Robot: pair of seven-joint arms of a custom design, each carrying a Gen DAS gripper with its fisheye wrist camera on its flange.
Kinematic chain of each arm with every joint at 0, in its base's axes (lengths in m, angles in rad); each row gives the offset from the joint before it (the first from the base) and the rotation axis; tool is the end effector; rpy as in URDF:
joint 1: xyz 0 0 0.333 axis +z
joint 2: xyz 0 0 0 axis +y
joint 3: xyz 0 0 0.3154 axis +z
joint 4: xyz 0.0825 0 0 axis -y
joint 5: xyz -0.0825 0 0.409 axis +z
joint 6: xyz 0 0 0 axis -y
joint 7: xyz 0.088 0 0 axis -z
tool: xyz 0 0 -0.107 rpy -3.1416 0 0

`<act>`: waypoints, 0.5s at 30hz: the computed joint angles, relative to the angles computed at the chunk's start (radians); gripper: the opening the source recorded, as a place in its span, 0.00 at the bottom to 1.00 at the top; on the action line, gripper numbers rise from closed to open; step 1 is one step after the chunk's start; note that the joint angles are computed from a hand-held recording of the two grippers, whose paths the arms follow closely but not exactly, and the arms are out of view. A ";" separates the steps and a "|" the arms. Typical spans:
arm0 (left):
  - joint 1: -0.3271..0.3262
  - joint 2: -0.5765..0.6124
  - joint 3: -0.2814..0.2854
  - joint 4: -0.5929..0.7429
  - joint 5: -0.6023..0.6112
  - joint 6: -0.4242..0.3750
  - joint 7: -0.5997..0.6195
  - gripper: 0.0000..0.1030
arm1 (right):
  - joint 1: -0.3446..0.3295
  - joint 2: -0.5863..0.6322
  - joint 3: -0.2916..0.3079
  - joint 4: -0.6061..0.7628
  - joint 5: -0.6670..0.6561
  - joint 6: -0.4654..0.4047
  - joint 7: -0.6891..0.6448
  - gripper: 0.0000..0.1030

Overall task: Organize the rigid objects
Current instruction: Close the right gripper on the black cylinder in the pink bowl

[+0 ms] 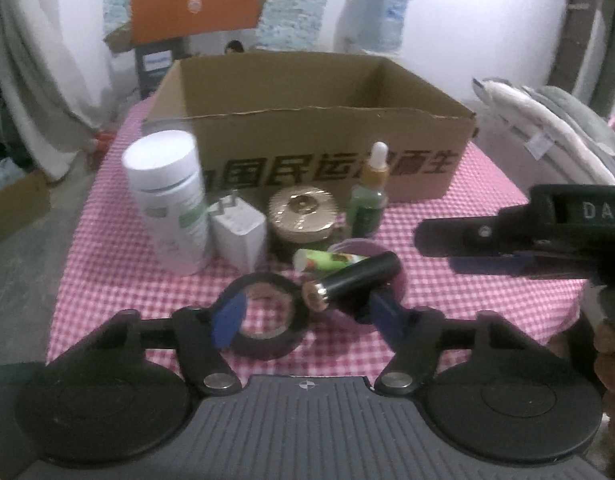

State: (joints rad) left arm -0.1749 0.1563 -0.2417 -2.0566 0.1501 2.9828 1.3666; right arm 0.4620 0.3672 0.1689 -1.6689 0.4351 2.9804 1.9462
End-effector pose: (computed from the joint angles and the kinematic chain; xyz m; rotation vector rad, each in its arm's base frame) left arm 0.5873 -0.2650 0.4398 -1.5074 2.1162 -0.9139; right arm 0.6147 0.3907 0.4921 -1.3890 1.6678 0.0562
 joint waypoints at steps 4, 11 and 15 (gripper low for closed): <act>0.020 0.033 -0.028 0.048 -0.061 -0.036 0.048 0.50 | -0.050 0.035 0.048 0.042 0.080 -0.040 -0.048 0.53; 0.058 0.083 -0.074 0.128 -0.184 -0.126 0.158 0.34 | -0.089 0.068 0.080 0.079 0.170 -0.084 -0.086 0.36; 0.063 0.079 -0.086 0.138 -0.265 -0.170 0.213 0.30 | -0.103 0.056 0.090 0.070 0.221 -0.089 -0.134 0.35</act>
State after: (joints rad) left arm -0.1117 0.2356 -0.3272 -1.9188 -0.1145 2.8130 1.5795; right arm 0.3586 0.4228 0.2594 -1.5985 0.6558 2.8917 1.8124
